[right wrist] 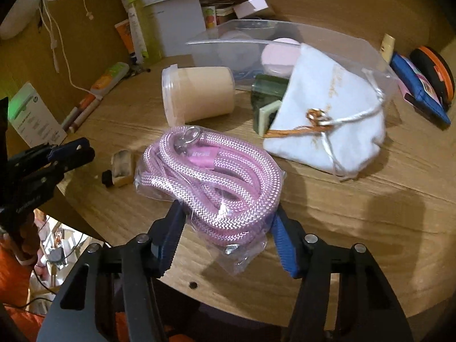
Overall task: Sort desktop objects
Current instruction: 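Grasp the bagged pink rope with the right tool and lift it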
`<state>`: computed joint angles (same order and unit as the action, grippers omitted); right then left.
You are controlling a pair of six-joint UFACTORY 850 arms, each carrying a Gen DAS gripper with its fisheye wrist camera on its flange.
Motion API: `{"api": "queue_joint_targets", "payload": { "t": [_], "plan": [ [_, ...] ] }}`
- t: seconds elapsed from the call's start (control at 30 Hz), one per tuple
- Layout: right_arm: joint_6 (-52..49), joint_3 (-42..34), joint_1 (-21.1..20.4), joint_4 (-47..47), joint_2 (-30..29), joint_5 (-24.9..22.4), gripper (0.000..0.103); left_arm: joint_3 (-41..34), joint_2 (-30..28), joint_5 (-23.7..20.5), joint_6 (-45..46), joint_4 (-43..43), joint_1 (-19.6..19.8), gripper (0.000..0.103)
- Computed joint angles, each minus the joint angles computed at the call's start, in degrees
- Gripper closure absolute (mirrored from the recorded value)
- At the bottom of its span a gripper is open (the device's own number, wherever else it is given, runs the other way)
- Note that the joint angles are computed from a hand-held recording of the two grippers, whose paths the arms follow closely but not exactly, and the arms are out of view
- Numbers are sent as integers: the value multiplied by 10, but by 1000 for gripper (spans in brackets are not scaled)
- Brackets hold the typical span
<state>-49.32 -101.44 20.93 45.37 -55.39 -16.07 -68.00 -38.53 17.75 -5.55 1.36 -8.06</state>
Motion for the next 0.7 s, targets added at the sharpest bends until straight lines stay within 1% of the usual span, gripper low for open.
{"api": "queue_joint_targets", "payload": {
  "t": [0.17,0.27,0.37,0.47,0.5,0.57,0.63,0.7],
  "plan": [
    [-50,35,-7,51,25,19,52,-2,7,9,-24,17,-3,79],
    [-95,49,-14,97,38,23,54,-3,12,16,-4,-1,-7,79],
    [-151,68,-18,148,56,35,56,-5,16,21,-7,1,-11,79],
    [-181,81,-23,174,66,41,57,-9,19,26,-14,5,-16,79],
    [-210,87,-26,202,71,43,58,-9,20,27,-16,6,-18,79],
    [-246,98,-29,238,80,47,63,-12,22,29,-25,16,-21,79],
    [-281,103,-35,274,86,42,64,-15,24,30,-22,16,-24,79],
    [-324,110,-38,316,92,48,65,-18,25,30,-11,8,-29,79]
  ]
}}
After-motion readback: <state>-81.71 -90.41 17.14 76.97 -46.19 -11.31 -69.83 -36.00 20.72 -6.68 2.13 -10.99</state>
